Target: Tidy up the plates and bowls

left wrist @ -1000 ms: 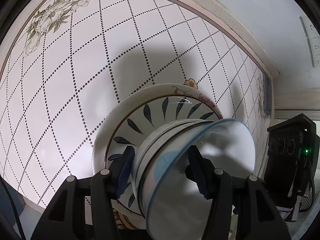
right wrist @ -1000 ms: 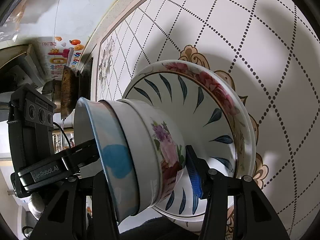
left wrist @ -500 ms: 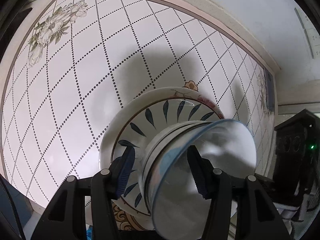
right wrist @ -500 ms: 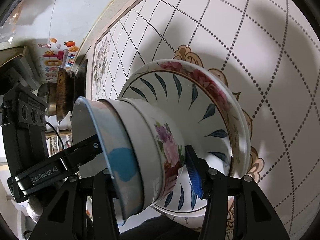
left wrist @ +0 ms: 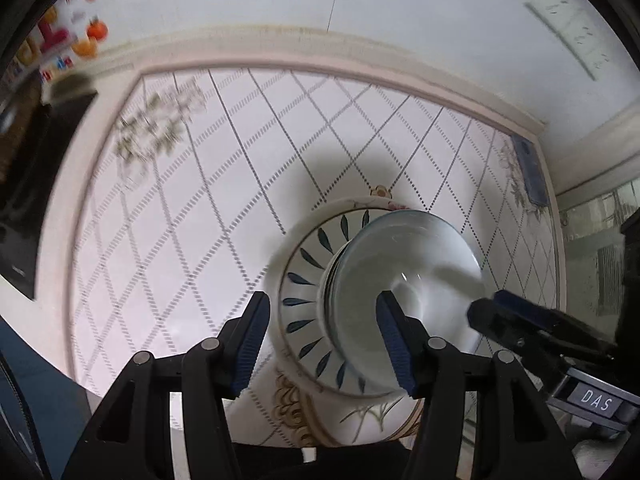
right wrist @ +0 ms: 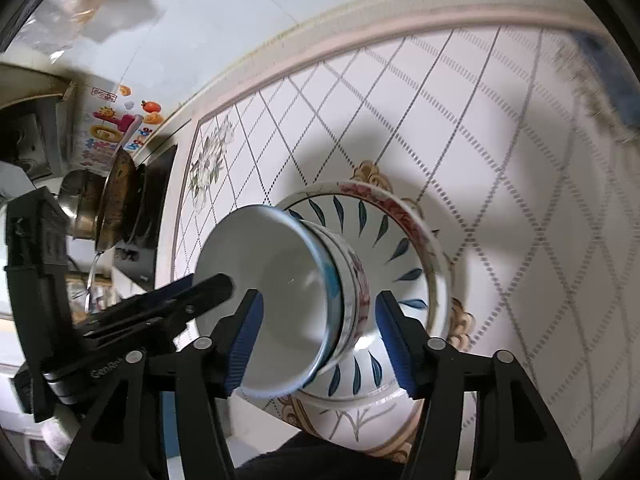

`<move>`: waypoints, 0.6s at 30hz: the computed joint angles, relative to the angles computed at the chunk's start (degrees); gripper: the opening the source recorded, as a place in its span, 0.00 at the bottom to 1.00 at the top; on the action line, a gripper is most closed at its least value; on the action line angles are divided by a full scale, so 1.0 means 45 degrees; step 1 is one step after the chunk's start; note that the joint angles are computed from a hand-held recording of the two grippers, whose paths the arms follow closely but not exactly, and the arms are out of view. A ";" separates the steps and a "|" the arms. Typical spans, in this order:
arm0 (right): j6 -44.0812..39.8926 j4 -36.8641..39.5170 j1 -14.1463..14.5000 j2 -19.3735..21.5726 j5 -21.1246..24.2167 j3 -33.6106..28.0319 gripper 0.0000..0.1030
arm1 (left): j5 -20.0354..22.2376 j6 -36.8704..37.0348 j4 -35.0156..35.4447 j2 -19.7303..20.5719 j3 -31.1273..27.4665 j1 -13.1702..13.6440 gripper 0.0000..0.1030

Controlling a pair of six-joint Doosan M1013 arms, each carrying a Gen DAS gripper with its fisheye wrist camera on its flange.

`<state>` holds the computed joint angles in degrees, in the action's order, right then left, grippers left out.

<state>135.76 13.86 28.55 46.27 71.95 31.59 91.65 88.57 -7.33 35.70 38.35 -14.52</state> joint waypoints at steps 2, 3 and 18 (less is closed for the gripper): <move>0.0444 -0.1199 0.0300 -0.0121 0.0504 -0.0286 0.71 | -0.0533 0.0314 0.0238 -0.0452 0.0473 0.0016 0.52; 0.0630 -0.1711 0.0451 -0.0197 0.0690 -0.0365 0.73 | -0.0794 0.0560 0.0287 -0.0724 0.0752 0.0069 0.52; 0.3640 -0.8023 0.3169 -0.0511 0.3821 -0.2247 0.95 | -0.3305 0.3107 -0.0458 -0.3677 0.3820 0.0698 0.92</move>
<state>152.14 -22.25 42.81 43.97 89.14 21.48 76.77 102.55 -9.39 19.15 55.54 -11.38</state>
